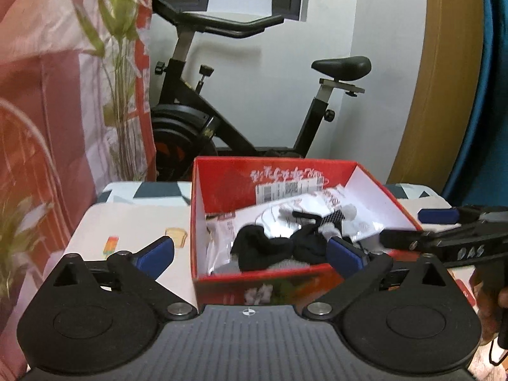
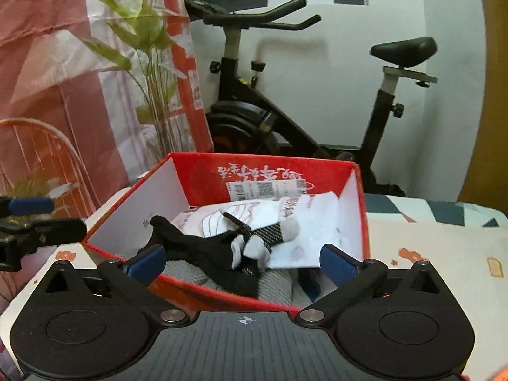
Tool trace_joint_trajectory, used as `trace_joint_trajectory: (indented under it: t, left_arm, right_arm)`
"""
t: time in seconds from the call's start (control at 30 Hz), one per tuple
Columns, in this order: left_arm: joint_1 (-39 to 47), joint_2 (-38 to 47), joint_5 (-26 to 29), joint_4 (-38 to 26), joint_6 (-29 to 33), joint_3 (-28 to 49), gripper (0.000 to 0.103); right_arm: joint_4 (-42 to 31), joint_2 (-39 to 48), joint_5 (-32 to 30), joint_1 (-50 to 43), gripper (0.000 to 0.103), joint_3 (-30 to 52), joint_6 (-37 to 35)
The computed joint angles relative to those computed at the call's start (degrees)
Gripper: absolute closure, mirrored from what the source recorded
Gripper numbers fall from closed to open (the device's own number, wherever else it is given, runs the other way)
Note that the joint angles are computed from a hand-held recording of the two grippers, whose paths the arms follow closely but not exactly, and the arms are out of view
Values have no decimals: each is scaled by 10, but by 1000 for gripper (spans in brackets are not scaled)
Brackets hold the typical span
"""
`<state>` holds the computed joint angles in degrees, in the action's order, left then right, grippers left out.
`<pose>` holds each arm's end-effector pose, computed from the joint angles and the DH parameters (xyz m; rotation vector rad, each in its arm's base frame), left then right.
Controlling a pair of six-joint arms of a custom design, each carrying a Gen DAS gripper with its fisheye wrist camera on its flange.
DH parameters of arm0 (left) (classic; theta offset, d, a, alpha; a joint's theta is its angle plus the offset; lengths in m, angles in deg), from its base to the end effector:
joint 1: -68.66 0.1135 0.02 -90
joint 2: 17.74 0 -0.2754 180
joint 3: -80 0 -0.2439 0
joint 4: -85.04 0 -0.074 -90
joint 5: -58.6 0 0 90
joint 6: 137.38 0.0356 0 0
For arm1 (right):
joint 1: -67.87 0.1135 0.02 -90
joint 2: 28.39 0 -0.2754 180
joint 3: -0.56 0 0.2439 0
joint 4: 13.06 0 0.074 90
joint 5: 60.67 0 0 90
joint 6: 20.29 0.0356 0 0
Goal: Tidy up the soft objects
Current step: 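Move both grippers down and close them on the black eye mask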
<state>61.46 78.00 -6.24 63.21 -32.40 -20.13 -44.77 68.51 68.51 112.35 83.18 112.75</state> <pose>0.3614 -0.0609 0.2559 0.6518 2.0872 -0.4115 0.2726 0.2362 0.2537 0.2809 2.1443 0.0481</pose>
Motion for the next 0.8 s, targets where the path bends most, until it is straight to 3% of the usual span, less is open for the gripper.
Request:
trace_joint_trajectory:
  t: [0.27,0.47,0.8]
  left_arm:
    - [22,0,13,25,15,-61,0]
    - [27,23,16,64,-1,-116,0]
    - [13,71,-22,111,0,-158,0]
  right_arm:
    - [67,-51,75,47,0,-91,8]
    - [50,-46,129,95,0,-136,93]
    - [75,40,64,127,1,-174,182]
